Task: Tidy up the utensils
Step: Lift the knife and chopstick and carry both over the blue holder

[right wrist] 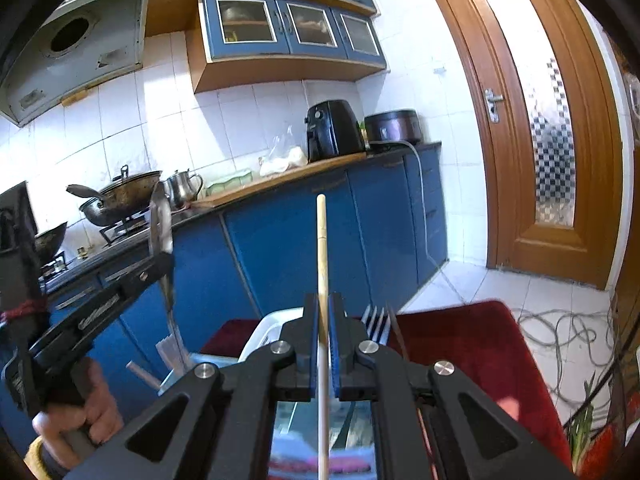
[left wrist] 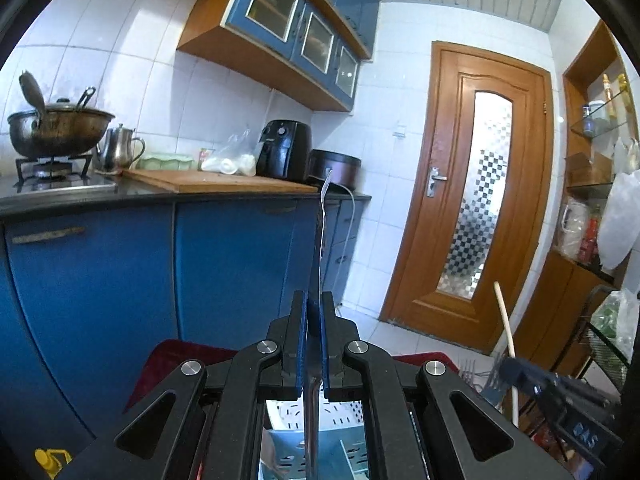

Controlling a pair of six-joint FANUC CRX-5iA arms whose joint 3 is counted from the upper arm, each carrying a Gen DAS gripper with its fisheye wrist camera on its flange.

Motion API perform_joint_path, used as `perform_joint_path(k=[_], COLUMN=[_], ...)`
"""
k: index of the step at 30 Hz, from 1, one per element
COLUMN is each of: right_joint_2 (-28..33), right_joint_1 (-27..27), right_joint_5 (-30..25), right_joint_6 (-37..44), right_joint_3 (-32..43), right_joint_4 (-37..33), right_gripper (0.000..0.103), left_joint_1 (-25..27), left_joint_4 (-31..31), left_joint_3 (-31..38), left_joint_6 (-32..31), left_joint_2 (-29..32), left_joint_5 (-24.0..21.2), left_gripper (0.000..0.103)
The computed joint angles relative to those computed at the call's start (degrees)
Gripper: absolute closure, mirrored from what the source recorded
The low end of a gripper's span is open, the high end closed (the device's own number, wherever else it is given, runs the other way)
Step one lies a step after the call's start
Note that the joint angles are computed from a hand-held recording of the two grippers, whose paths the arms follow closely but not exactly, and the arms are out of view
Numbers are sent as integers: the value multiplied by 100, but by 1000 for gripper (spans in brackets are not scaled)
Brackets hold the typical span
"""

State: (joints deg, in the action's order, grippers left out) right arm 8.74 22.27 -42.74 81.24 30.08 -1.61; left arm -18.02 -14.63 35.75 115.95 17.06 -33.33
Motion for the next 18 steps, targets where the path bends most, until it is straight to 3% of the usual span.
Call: perform_joint_path(k=[11, 18], right_joint_2=[144, -48], right_joint_1=[200, 220], right_joint_5=[1539, 2460], right_joint_6=[-727, -1753], right_joint_3=[-732, -1556], right_joint_4=[1293, 2532], right_gripper=[96, 96], left_joint_1=[-108, -104], left_joint_4=[-490, -609], left_joint_3=[-48, -102], left_joint_6=[416, 665], left_joint_2=[28, 51], left_joint_5=[109, 231], left_gripper=[98, 98])
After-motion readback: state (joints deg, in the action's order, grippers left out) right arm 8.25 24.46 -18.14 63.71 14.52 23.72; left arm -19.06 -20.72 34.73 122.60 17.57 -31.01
